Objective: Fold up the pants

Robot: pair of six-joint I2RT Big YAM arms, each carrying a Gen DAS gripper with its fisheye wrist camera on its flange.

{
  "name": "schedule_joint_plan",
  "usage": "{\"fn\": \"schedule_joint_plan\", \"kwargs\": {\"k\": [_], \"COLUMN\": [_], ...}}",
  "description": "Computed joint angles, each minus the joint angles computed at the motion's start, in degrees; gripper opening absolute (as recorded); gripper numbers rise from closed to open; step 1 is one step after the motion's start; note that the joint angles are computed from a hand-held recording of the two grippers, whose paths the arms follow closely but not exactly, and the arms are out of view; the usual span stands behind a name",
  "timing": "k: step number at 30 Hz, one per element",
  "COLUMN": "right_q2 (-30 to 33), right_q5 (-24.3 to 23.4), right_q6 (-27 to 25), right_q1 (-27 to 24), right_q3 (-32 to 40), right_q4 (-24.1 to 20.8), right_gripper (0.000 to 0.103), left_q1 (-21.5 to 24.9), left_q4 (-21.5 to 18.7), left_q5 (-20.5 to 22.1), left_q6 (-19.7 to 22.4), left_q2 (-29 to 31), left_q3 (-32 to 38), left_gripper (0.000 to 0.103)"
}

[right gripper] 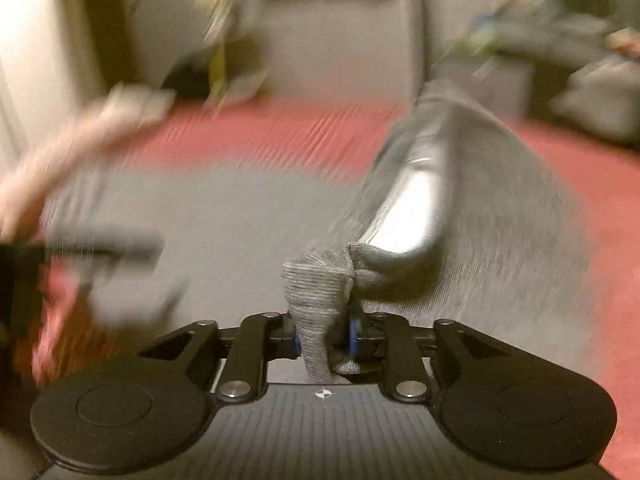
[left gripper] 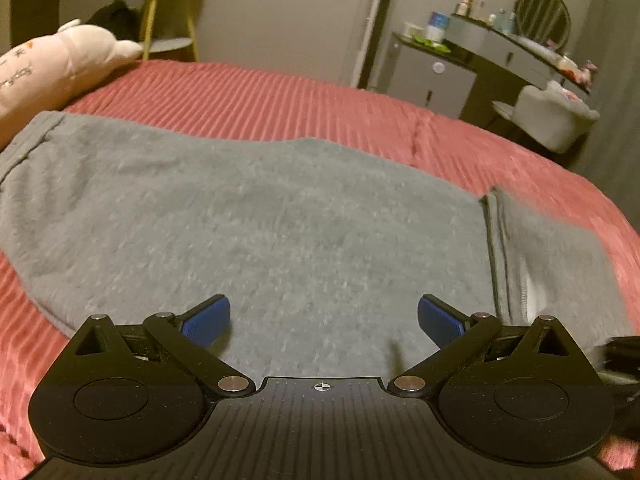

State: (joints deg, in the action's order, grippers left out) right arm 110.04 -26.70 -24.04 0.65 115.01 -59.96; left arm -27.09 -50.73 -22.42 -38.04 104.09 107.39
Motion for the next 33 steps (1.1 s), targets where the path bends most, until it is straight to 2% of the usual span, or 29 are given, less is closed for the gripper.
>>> {"fn": "schedule_joint_plan", "kwargs": {"k": [1,2,3,4,5,6,7,10,11,12,13,14,15,16,17,18,19,21,23,24,25,26,28,29,30,33], "right_q2": [1.6,1.3,0.2,0.1,0.5,0.0,-1.3,-3.5,-3.6,-3.1,-2.1,-1.8,-2.0,-2.5,-3.1,-3.7,-4.5,-4.3,-2.7,-1.1,0.6,1.0,-0.1,-1.0,-1.5,-2.1], "right_q5": [3.7,6.0,4.5,0.3,-4.8,-9.0,-11.0,-9.9,-7.6,-3.1,-0.9,-1.8,-3.0,-3.3,-3.1,-2.8,-2.5,-5.1,-5.9,-4.5,-2.5,-1.5,0.3,2.0,1.5,-4.6], "right_q6": [-4.0,-6.2,-6.1,-3.8,-0.2,4.4,10.0,26.5,30.5,33.0,36.4,42.3,47.6,49.6,50.2,48.3,45.8,37.9,30.6,27.8,25.8,25.8,28.3,29.8,32.2,38.3], "right_q1": [1.3,2.0,1.8,1.0,-0.4,-2.2,-3.8,-7.8,-9.1,-10.1,-11.1,-12.4,-13.7,-14.3,-14.5,-14.2,-13.5,-12.8,-11.9,-11.4,-11.1,-11.0,-11.4,-11.8,-12.6,-15.0], "right_q3": [2.3,2.8,1.4,1.8,3.0,2.5,0.6,-4.6,-5.9,-6.2,-5.5,-6.1,-7.4,-8.5,-9.5,-10.0,-10.7,-9.2,-5.7,-2.8,-0.1,0.5,-1.5,-3.2,-4.5,-7.2], "right_q4": [-4.3,-5.8,-4.3,-5.0,-6.3,-4.8,-0.7,10.0,11.5,10.2,8.0,8.6,10.6,12.3,13.9,14.7,15.6,14.4,9.2,4.8,1.1,0.3,3.7,5.8,7.6,10.8], "right_gripper": [0.032,0.043,0.052,0.069,0.074,0.074,0.075,0.075,0.073,0.062,0.03,0.01,0.008,0.008,0.012,0.013,0.013,0.018,0.036,0.038,0.036,0.035,0.035,0.035,0.035,0.035], "left_q1": [0.1,0.2,0.4,0.4,0.5,0.6,0.6,0.5,0.4,0.3,0.2,0.0,-0.1,-0.3,-0.6,-0.7,-0.8,-0.3,0.2,0.2,-0.2,-0.3,-0.5,-0.6,-0.7,-0.8], "left_q4": [0.6,1.2,1.9,2.4,3.2,4.2,5.1,6.2,5.9,5.4,4.6,3.8,2.9,2.1,1.4,0.5,-0.5,-4.0,-7.7,-10.1,-11.2,-11.4,-13.0,-13.2,-13.1,-15.1], "left_q5": [0.7,1.5,2.3,2.9,4.1,5.7,7.2,12.9,15.2,16.9,18.3,19.5,20.3,20.5,20.4,20.9,21.6,26.2,32.1,33.2,32.0,31.1,30.8,30.7,30.2,28.1], "left_q6": [0.2,0.1,-0.1,-0.3,-0.2,0.0,0.4,2.5,2.9,2.9,2.9,2.8,3.1,3.6,3.9,3.9,3.2,0.4,-2.3,-2.5,-1.9,-1.1,-0.8,-0.6,-0.5,-0.6], "left_q2": [-0.2,-0.4,-0.6,-0.6,-0.6,-0.5,-0.3,1.4,2.4,3.3,4.4,5.6,6.9,8.2,9.4,11.0,12.3,16.1,20.2,22.6,23.9,24.6,26.2,26.7,26.9,28.1], "left_q3": [-0.4,-0.8,-1.2,-1.4,-1.6,-1.7,-1.5,0.7,2.2,3.6,5.3,7.2,9.4,11.5,13.5,16.0,18.1,23.8,29.6,33.2,35.1,36.0,39.1,40.1,40.6,43.1], "left_gripper": [0.103,0.103,0.103,0.103,0.103,0.103,0.103,0.103,0.103,0.103,0.103,0.103,0.103,0.103,0.103,0.103,0.103,0.103,0.103,0.103,0.103,0.103,0.103,0.098,0.082,0.058]}}
